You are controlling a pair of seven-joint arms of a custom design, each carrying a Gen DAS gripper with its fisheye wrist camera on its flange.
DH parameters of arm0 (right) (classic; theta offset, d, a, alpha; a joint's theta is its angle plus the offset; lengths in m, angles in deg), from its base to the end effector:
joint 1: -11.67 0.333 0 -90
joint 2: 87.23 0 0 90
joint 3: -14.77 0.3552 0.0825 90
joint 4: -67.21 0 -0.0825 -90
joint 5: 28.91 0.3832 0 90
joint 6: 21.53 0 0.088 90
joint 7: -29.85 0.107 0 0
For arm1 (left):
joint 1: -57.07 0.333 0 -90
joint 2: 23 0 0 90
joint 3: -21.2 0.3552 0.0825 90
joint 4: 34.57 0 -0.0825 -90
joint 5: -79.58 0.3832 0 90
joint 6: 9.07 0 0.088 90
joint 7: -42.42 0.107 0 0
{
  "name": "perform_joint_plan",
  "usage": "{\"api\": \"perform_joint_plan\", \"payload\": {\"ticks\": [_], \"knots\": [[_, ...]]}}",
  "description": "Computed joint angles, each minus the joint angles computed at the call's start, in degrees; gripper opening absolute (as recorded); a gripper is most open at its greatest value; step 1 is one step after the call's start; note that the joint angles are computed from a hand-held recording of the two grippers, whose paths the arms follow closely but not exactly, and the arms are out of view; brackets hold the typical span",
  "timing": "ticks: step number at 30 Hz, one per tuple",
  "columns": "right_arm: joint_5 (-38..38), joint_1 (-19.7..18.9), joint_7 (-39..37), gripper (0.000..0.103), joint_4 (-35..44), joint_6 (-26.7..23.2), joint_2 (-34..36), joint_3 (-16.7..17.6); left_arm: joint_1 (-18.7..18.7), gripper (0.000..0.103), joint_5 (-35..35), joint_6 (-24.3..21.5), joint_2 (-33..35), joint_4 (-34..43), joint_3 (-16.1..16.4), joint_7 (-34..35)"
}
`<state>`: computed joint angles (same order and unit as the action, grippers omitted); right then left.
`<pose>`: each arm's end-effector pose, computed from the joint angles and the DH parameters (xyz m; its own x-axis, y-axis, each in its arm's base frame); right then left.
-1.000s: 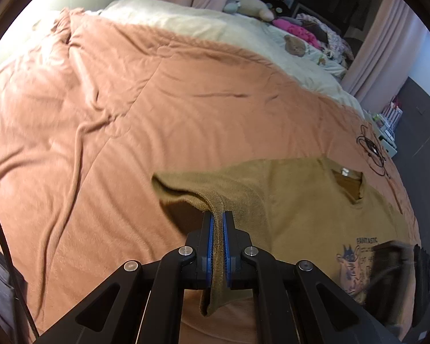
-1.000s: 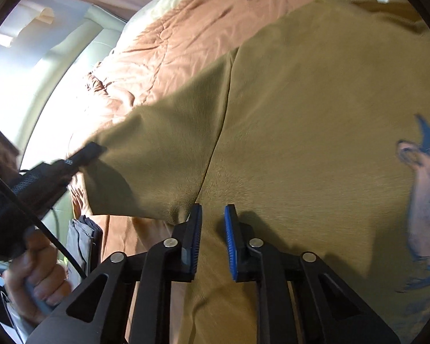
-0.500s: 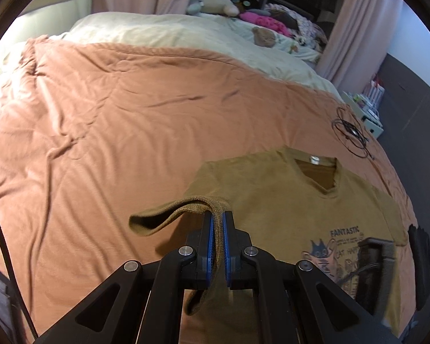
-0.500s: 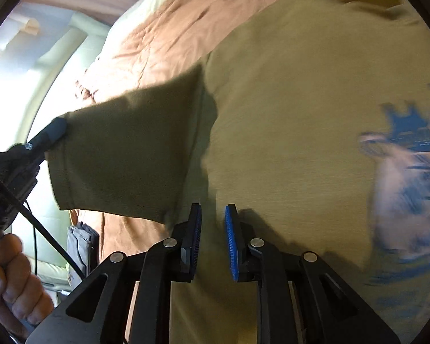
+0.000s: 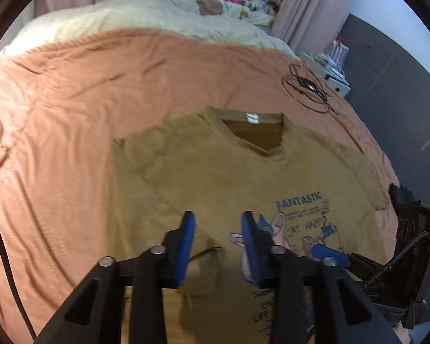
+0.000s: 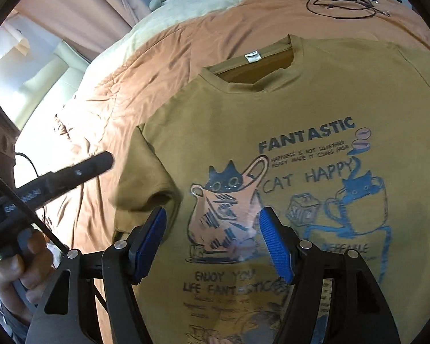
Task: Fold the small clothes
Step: 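Move the right tool to the shirt's other side edge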
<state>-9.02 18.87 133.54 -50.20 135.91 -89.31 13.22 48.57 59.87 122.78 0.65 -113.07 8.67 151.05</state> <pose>0.5857 0.0440 0.5790 -0.2273 -0.8654 -0.4465 -0.7122 0.4604 -0.5298 0.6981 -0.2385 0.5833 -0.5201 -0.8174 0.2478 -0.7694 0.3224 -0.5515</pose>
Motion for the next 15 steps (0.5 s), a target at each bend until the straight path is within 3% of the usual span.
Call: {"api": "perform_joint_plan", "payload": {"ticks": [4, 10, 15], "knots": [[-0.6, 0.6, -4.4, 0.066, 1.2, -2.4, -0.3, 0.4, 0.4, 0.038, 2.7, 1.5, -1.6, -2.5, 2.4, -3.6], [-8.4, 1.8, -10.0, 0.066, 10.9, -4.9, 7.5, 2.9, 2.8, 0.038, 6.1, 2.7, -3.2, -7.0, 4.6, -7.7], [-8.6, 1.7, -15.9, 0.049, 19.7, -9.0, 14.5, 5.6, 5.0, 0.038, 6.6, 3.3, -4.4, -10.2, 5.3, -8.8]]}}
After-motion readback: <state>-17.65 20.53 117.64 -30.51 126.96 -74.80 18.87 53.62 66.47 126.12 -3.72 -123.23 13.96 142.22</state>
